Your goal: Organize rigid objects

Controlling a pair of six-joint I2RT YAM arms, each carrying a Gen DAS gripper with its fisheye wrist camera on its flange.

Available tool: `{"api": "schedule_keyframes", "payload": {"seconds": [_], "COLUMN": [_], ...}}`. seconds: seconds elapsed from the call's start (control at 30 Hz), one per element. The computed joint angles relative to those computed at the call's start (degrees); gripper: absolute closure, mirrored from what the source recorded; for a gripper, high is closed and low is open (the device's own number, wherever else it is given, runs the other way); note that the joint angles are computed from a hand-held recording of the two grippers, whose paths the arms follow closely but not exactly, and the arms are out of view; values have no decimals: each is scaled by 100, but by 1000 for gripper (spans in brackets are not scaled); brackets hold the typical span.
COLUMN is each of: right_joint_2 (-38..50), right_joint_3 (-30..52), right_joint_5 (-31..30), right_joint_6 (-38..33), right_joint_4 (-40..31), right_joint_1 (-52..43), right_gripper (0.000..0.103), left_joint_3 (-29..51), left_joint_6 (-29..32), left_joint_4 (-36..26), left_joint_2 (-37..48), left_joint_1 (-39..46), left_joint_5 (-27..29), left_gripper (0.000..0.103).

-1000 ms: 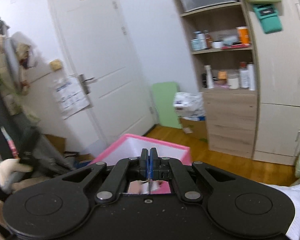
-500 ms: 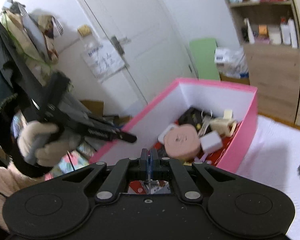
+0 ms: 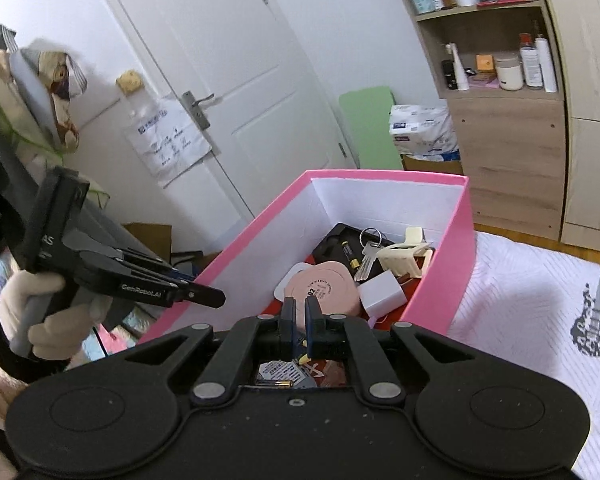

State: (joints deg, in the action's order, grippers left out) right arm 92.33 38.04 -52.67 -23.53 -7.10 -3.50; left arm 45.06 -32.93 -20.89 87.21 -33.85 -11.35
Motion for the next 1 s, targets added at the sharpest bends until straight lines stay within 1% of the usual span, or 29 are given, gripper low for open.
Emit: {"api": "schedule_keyframes", "payload": {"seconds": [0.17, 0.23, 0.27, 0.37, 0.5, 0.53, 0.57, 0.67, 0.73, 0.77, 0.8, 0.87, 1.0], "right_joint_2": [-62, -156, -203, -396, -603, -669, -742, -903, -969, -1008, -993, -910, -1190], "right_joint_3": [-166, -302, -374, -630, -791, -827, -869, -934, -977, -1011, -984, -868, -983], "right_joint_5": [124, 257, 320, 549, 592, 601, 621, 626, 542, 560, 544, 395, 534], "right_joint_6": [96, 150, 188, 313, 352, 356, 368, 450, 424, 411, 378, 290, 175], "right_joint_4": [212, 418, 538, 926, 1037, 1034, 1038, 965, 898, 885, 782, 444, 254], "right_joint_1": [79, 134, 157, 247, 259, 265, 277, 288, 244, 242, 236, 157, 90], "right_gripper": [91, 88, 85, 82, 79, 79, 78, 77, 75, 72, 69, 66, 61], "left_joint_3": [-69, -82, -88, -95, -52, -45, -25, 1, 74, 114, 146, 239, 408], "left_joint_6": [-107, -171, -210, -340, -478, -528, -574, -735, -872, -950, -1004, -1127, -1418], "left_joint_4": [39, 23, 13, -27, -172, -214, -264, -353, -477, -550, -616, -799, -1191], "left_joint_2": [-57, -83, -96, -113, -147, -170, -189, -234, -213, -204, -204, -185, -203], "left_joint_1": [-37, -107, -146, -246, -432, -488, -531, -723, -906, -989, -1051, -1203, -1485], "left_joint_5": [-55, -146, -198, -312, -524, -580, -609, -747, -955, -1023, -1062, -1180, -1388], "left_gripper": [87, 87, 87, 86, 86, 84, 79, 71, 70, 67, 65, 64, 61]}}
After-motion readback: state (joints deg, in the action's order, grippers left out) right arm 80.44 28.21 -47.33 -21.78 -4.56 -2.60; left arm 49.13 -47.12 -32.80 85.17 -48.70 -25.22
